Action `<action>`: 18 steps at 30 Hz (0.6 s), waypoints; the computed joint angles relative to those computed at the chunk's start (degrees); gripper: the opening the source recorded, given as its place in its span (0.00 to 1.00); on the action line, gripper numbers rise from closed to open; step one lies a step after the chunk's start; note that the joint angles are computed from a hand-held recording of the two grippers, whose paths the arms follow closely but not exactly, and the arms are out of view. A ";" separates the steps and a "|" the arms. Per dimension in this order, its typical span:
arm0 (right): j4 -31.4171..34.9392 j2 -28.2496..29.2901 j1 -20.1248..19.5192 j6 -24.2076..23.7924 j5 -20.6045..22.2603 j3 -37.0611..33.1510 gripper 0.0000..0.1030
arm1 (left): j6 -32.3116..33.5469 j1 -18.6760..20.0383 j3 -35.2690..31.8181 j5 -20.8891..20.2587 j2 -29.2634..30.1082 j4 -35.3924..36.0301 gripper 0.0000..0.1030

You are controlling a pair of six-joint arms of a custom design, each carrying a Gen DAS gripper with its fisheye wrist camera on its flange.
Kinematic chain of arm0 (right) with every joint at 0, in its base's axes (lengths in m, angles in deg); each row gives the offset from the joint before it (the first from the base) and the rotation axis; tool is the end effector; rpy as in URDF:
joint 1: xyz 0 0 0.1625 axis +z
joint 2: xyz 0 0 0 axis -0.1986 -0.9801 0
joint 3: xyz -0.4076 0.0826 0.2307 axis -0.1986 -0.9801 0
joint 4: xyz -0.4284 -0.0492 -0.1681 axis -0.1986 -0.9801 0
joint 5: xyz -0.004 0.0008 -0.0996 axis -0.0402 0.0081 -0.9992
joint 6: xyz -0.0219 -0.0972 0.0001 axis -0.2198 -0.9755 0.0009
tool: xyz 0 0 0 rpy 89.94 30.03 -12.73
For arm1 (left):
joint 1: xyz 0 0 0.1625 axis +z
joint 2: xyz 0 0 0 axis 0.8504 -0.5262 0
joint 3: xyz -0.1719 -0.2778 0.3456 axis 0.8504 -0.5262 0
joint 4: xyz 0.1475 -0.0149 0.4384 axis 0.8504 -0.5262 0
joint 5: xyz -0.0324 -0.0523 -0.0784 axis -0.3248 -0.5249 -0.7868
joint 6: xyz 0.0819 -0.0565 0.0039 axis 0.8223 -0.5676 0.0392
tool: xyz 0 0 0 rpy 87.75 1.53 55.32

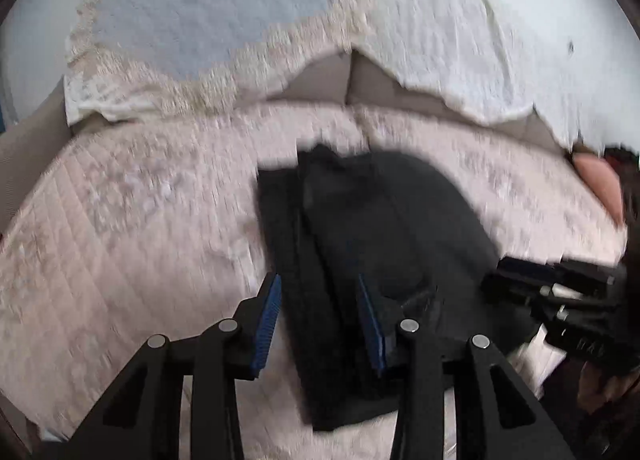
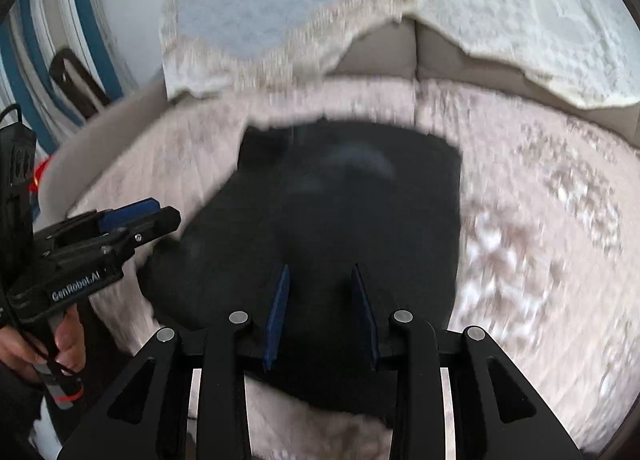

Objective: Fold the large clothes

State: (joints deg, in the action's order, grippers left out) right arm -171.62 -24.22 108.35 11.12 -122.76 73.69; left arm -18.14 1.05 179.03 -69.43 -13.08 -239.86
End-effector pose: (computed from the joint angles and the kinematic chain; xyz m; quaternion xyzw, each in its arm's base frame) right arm 0.1471 -0.5399 0.1090 0.1080 -0.9163 0.2626 0.2825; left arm -0.1239 -0.5496 0.1167 0.3622 0.8897 -0.2078 0.1847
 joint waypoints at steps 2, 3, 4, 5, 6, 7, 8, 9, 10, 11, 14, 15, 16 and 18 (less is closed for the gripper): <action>-0.91 0.52 -1.17 0.20 1.29 0.67 0.33 | -3.30 1.63 -0.40 -0.30 0.99 2.28 0.42; -1.16 0.69 -1.27 -0.03 1.37 0.69 0.33 | -3.90 2.12 -0.23 -0.87 1.29 1.16 0.47; -1.63 1.10 -1.26 -0.75 1.06 0.55 0.34 | -4.25 2.22 -0.30 -0.42 1.67 0.40 0.49; -1.59 1.36 -1.18 -1.09 0.67 0.30 0.34 | -5.50 2.37 -0.65 -0.69 1.64 1.13 0.49; -1.59 1.34 -1.19 -1.02 0.56 0.28 0.35 | -6.74 2.49 -0.98 -0.97 1.52 2.11 0.49; -1.26 1.21 -1.22 -0.68 0.72 0.19 0.36 | -7.01 2.36 -1.00 -0.78 1.37 2.53 0.49; -0.90 0.99 -1.20 -0.36 0.83 0.20 0.36 | -6.47 1.93 -0.85 -0.01 1.35 2.24 0.50; -0.52 0.64 -1.15 -0.19 0.98 0.20 0.37 | -6.18 1.53 -0.62 0.71 1.27 2.02 0.50; -0.24 0.22 -1.04 -0.09 1.09 0.31 0.38 | -6.22 1.14 -0.61 1.34 1.11 2.28 0.50; -0.29 -0.24 -0.87 -0.08 1.10 0.55 0.40 | -6.56 0.67 -0.47 1.87 0.75 2.68 0.49; -1.45 -1.41 -0.62 0.28 0.92 1.43 0.44 | -7.22 -0.12 -0.62 2.67 -0.09 3.48 0.49; -1.59 -1.98 -0.65 0.53 1.04 1.76 0.44 | -7.27 -0.43 -0.54 2.96 -0.31 3.31 0.48; -1.72 -2.54 -0.75 0.63 1.18 2.08 0.44 | -7.22 -0.60 -0.41 3.01 -0.54 3.22 0.48; -1.86 -3.31 -1.01 0.58 1.31 2.51 0.45 | -7.02 -0.87 -0.42 2.91 -0.92 3.22 0.48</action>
